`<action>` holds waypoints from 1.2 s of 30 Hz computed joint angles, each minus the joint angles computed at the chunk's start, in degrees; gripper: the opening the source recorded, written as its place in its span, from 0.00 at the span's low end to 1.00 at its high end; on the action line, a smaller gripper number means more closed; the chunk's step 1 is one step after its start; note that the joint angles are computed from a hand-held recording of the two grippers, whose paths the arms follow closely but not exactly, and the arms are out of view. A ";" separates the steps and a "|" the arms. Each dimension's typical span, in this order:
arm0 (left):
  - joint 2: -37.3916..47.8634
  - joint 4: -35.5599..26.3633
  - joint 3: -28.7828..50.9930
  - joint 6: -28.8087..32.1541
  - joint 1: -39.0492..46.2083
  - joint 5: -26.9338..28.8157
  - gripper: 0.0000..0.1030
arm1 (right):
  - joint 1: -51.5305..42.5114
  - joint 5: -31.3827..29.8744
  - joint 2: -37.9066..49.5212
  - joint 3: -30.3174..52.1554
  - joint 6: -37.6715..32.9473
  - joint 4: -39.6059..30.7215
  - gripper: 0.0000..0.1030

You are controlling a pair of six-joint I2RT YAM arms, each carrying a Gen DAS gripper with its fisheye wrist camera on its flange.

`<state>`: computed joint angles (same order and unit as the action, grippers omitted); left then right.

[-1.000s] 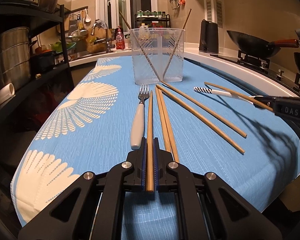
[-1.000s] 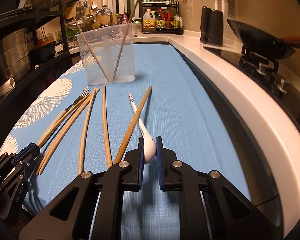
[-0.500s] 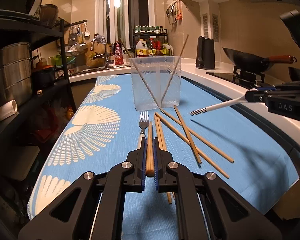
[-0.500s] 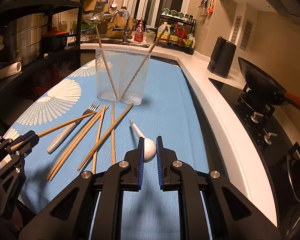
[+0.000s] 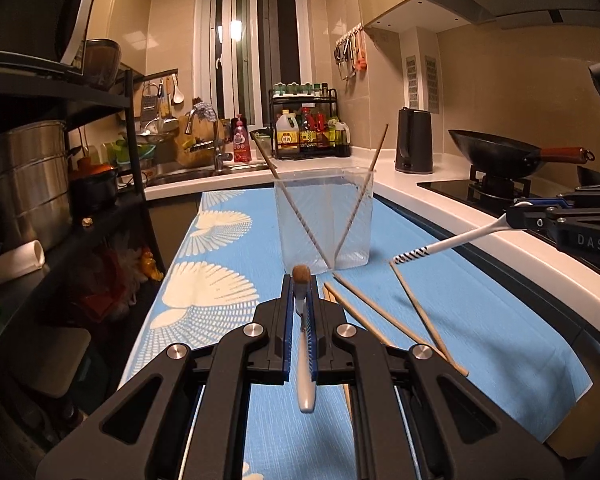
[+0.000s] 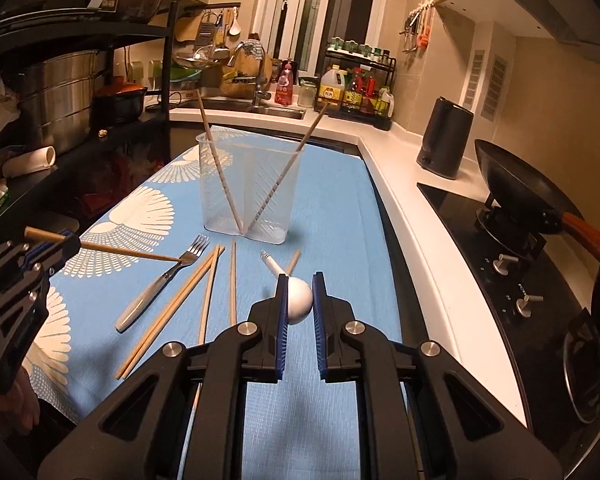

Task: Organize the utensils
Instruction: 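Carry the chopstick up over the clear container while the right tool carries the spoon there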

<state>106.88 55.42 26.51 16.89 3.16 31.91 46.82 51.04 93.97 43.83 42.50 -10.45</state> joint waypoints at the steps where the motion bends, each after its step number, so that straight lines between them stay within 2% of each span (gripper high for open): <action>1: -0.45 -0.74 0.47 -0.20 0.21 0.26 0.06 | -0.09 -0.05 -0.59 -0.22 -0.29 0.21 0.11; 18: -8.76 -20.29 10.88 -0.66 -0.30 3.24 0.06 | -5.49 -6.86 -6.11 -1.74 -5.83 3.57 0.12; 28: -9.05 -29.31 16.03 -0.83 -0.65 4.70 0.06 | -8.38 -12.70 -4.37 6.18 -12.19 -4.37 0.12; 36: -7.65 -37.68 22.22 -0.21 -1.12 4.75 0.06 | -8.84 -13.93 -2.32 13.08 -18.33 -11.39 0.11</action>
<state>99.23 17.74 48.73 16.69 2.04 36.66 37.98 37.11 91.65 56.91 24.18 -21.84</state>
